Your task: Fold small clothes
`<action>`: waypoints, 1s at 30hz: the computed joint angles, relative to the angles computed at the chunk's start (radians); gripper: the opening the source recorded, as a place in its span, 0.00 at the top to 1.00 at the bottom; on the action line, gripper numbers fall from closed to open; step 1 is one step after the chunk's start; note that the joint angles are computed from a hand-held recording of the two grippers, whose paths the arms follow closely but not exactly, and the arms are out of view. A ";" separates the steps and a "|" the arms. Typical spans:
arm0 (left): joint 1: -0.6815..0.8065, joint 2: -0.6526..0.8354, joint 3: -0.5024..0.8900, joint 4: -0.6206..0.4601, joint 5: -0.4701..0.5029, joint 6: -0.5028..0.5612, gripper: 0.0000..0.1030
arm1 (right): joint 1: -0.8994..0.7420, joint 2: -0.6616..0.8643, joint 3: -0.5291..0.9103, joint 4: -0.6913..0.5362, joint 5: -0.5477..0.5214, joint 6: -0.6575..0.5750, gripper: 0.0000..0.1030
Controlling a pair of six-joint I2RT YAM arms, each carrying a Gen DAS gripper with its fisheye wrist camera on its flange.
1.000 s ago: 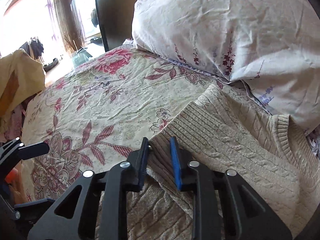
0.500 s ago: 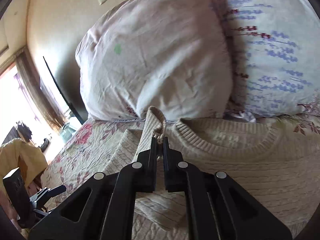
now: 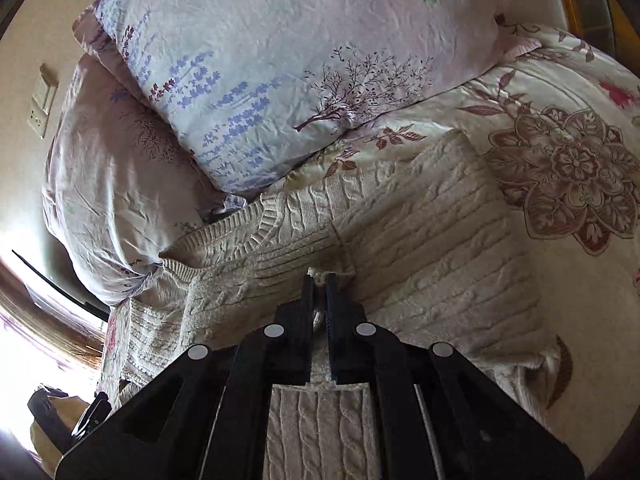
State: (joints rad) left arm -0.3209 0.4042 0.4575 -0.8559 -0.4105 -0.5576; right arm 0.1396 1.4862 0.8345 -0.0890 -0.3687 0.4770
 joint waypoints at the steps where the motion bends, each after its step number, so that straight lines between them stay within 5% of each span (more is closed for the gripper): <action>1: 0.000 0.017 -0.001 0.006 -0.003 0.000 0.10 | -0.014 0.002 0.003 -0.003 -0.032 0.016 0.93; 5: -0.003 0.085 0.003 0.023 -0.035 0.014 0.10 | -0.051 -0.004 0.000 -0.008 -0.129 0.080 0.63; 12: 0.041 0.210 0.017 0.066 -0.083 0.091 0.10 | -0.026 0.050 0.050 -0.070 -0.053 0.072 0.64; 14: 0.100 0.251 0.019 0.096 -0.038 0.142 0.10 | -0.009 0.073 0.081 -0.096 -0.033 0.042 0.88; 15: 0.122 0.270 0.021 0.109 -0.019 0.161 0.10 | -0.001 0.091 0.105 -0.114 -0.035 0.022 0.92; 21: 0.145 0.376 0.042 0.148 -0.041 0.218 0.13 | 0.022 0.094 0.162 -0.097 -0.027 0.016 0.92; 30: 0.049 0.605 0.098 0.227 -0.356 0.321 0.13 | 0.034 0.130 0.213 -0.116 -0.018 0.016 0.92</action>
State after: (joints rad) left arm -0.2722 1.0096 0.5554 -0.6285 -0.7668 -0.2367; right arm 0.1738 1.6161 1.0478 -0.2052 -0.3865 0.4933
